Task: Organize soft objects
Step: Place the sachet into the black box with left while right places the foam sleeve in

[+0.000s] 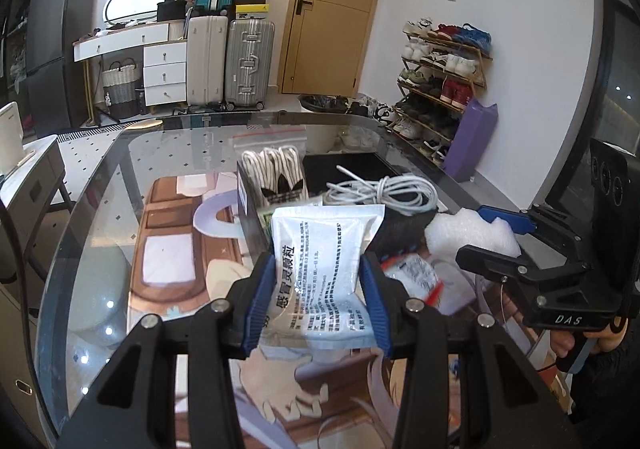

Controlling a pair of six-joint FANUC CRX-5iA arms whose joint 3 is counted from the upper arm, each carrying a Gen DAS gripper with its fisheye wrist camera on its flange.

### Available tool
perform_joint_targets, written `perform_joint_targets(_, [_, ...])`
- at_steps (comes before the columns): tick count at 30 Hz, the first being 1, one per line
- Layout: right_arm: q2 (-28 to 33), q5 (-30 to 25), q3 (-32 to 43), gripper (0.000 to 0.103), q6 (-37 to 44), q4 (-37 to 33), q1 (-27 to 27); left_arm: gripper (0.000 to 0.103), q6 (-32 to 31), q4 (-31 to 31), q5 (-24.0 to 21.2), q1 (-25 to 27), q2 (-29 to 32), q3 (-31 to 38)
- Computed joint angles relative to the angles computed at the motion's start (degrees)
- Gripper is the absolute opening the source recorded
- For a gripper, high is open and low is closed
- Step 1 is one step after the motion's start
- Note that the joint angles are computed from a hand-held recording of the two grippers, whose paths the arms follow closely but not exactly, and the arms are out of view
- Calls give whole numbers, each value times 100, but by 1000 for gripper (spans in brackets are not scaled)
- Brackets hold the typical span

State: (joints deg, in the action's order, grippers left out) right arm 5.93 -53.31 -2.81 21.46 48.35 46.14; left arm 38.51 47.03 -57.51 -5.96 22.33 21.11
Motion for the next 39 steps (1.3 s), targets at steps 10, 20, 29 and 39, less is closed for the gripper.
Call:
perform_joint_targets(10, [405,-103,694,67,807,-222,-249,43,290,-248,13,-157,465,791])
perform_joint_targets(20, [783,-181,1309,67,1067,-423,-576,43,770,-724,-40,-309,959,1596])
perform_joint_targets(29, [1167,-252,1862,67,1523,-830,-904,43,1139,-1035,-247,-408,1458,2404])
perform_joint_targets(39, [1658,-320,2542,67,2138,-1345,-1221,43,1146,-1297,-371,-527,1804,2994])
